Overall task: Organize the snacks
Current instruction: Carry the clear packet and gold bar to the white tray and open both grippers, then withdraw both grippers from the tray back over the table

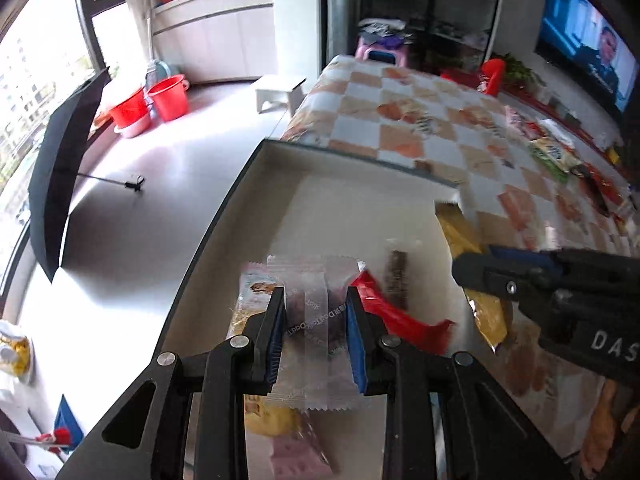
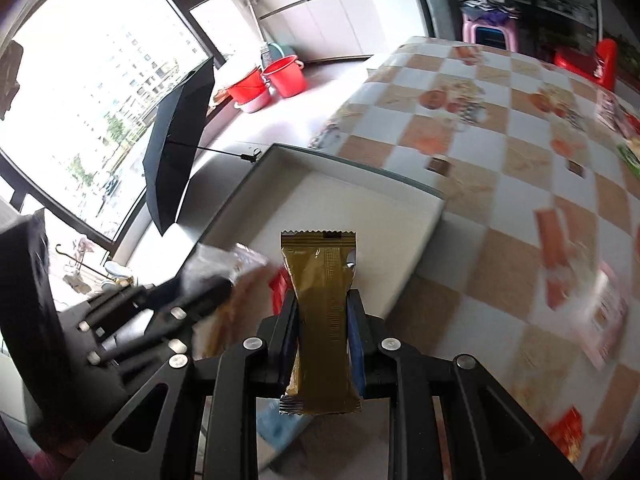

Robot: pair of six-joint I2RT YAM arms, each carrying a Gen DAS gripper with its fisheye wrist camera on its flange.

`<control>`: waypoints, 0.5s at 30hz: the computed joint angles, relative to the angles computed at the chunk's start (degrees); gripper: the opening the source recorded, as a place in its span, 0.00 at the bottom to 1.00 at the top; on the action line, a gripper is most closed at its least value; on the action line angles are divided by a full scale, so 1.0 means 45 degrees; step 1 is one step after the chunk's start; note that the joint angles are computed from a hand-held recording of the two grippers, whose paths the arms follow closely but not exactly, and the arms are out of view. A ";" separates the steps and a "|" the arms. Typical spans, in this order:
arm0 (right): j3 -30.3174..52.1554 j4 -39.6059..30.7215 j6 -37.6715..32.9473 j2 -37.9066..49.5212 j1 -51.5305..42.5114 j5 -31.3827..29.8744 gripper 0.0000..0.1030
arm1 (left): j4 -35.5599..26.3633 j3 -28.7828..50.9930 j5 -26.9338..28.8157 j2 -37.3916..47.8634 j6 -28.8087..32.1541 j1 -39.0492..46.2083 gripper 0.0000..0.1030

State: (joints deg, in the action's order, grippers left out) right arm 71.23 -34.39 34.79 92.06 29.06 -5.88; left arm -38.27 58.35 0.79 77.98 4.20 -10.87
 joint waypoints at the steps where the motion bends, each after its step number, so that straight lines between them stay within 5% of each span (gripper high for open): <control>1: 0.0303 0.0033 -0.0087 0.0400 -0.0017 -0.0110 0.24 | 0.0147 -0.0040 -0.0220 0.0173 -0.0066 -0.0030 0.38; 3: 0.0781 -0.0148 -0.0275 0.1023 -0.0117 -0.0429 0.24 | 0.0310 -0.0288 -0.0434 0.0178 -0.0168 0.0024 0.72; 5: 0.0903 -0.0375 -0.0199 0.1267 -0.0182 -0.0561 0.38 | 0.0697 -0.0798 -0.0179 -0.0349 -0.0240 0.0104 0.77; 7: 0.0243 -0.0165 -0.0025 0.0766 -0.0289 -0.0390 0.94 | 0.0859 -0.1168 0.0024 -0.0861 -0.0123 -0.0015 0.78; 15: -0.2896 -0.1220 0.0829 -0.3343 -0.0688 0.1357 0.96 | 0.0337 -0.1979 0.0104 -0.3155 -0.0982 -0.2504 0.82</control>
